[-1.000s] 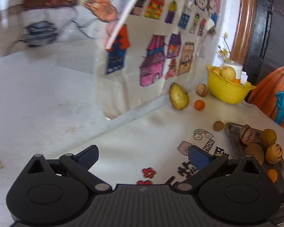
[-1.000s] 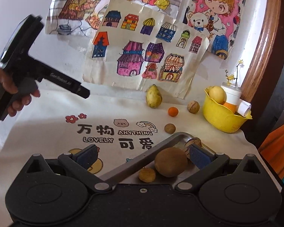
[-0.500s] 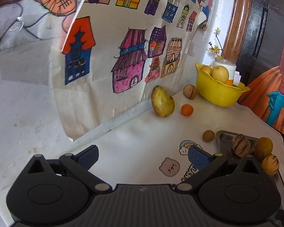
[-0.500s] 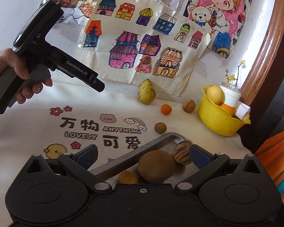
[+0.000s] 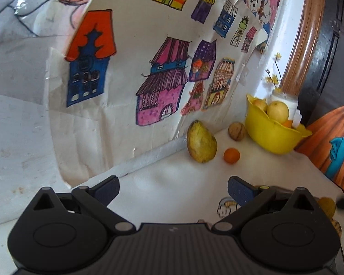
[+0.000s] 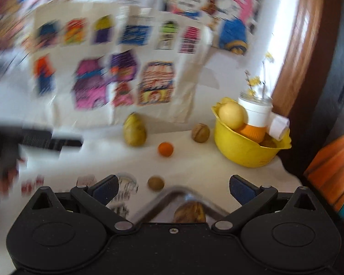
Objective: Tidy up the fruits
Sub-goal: 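Move the right tool to the striped brown fruit while the left tool approaches the pear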
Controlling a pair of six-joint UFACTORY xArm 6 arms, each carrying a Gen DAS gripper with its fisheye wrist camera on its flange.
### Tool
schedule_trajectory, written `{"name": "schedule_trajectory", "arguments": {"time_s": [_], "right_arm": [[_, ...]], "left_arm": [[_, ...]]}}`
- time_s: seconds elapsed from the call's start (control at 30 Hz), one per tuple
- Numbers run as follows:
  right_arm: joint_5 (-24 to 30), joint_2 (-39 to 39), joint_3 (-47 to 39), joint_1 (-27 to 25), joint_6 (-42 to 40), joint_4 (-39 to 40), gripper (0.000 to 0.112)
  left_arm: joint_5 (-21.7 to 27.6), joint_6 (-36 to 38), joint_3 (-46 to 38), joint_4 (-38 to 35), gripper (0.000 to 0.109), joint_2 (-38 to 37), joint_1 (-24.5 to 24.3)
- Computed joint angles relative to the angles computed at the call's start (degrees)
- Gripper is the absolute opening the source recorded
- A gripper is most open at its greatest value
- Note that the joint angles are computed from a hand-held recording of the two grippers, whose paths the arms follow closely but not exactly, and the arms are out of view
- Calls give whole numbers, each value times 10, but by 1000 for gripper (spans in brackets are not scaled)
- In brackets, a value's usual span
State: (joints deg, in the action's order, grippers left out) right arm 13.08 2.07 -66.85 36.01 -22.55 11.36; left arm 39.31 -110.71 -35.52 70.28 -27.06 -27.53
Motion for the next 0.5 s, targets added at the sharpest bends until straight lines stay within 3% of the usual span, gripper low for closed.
{"name": "schedule_trajectory", "arguments": {"time_s": [0.13, 0.3, 0.4, 0.5], "right_arm": [[137, 110, -192, -16, 90, 45, 102], [261, 272, -434, -18, 213, 54, 102], [283, 349, -531, -11, 256, 35, 100], [299, 421, -623, -8, 288, 17, 95]], "left_arm": [[-3, -26, -27, 29, 103, 40, 5], [-77, -69, -49, 86, 103, 77, 45], [-144, -112, -57, 128, 103, 94, 82], [-134, -107, -70, 142, 103, 115, 85]]}}
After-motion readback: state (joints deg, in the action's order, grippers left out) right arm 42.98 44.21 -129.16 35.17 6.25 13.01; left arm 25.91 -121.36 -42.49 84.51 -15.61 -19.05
